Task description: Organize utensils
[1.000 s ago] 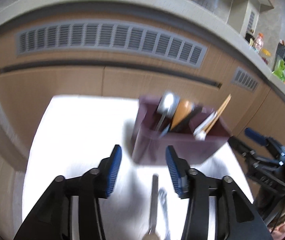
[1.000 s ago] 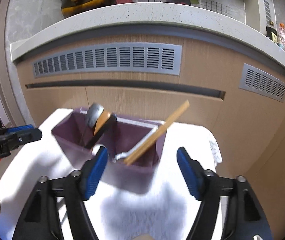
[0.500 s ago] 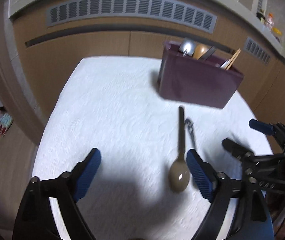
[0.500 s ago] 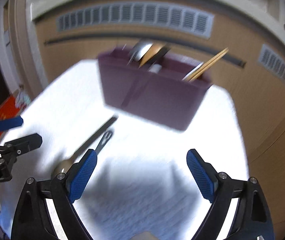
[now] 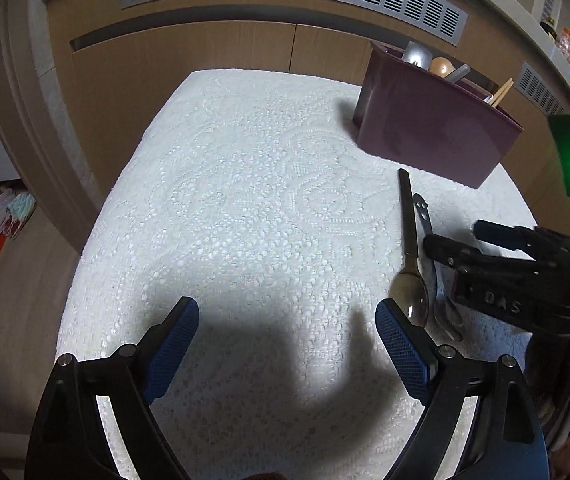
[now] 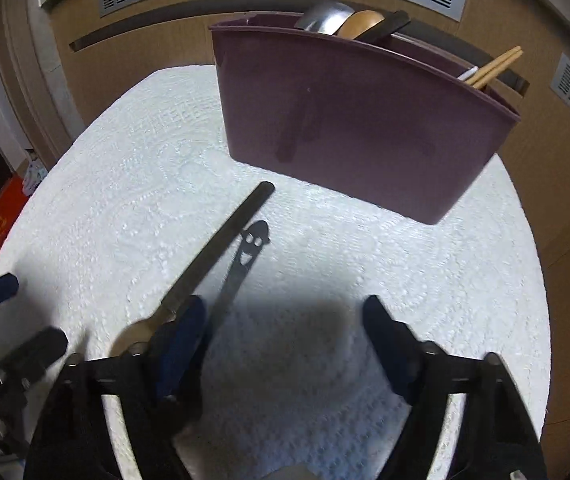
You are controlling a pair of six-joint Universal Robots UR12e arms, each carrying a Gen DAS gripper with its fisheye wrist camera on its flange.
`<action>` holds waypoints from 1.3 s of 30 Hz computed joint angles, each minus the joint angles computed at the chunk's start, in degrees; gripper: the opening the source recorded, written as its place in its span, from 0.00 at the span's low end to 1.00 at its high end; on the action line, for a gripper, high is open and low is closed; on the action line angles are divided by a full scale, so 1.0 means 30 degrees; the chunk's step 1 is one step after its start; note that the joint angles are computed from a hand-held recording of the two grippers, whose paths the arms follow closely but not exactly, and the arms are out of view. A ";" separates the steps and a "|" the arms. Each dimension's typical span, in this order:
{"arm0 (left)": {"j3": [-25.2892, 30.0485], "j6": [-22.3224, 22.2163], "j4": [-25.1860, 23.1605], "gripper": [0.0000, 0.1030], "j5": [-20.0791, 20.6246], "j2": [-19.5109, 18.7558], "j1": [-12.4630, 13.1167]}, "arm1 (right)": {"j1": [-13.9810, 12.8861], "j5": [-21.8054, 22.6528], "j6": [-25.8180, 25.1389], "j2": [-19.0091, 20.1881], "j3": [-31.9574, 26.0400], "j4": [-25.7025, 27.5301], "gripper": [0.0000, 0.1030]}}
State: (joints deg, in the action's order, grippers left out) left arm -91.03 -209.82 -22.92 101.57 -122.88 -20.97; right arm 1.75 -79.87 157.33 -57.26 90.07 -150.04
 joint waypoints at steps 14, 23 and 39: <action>0.0582 0.1050 0.0160 0.92 0.0304 -0.0087 -0.0312 | -0.0623 -0.1200 -0.1112 -0.0431 0.0942 -0.1375 0.55; 0.2397 0.3003 -0.1158 0.92 0.0113 -0.0996 -0.0443 | -0.1781 -0.0762 -0.0997 -0.1240 0.2209 -0.2031 0.66; 0.0657 -0.0437 0.0018 0.92 0.2501 0.0509 0.0381 | -0.0988 0.4895 -1.0328 -0.1548 0.1966 0.2222 0.37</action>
State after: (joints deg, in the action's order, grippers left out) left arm -89.06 -211.13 -22.86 109.07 -121.35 -19.83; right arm -1.22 -65.18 126.35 -61.90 95.96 -143.38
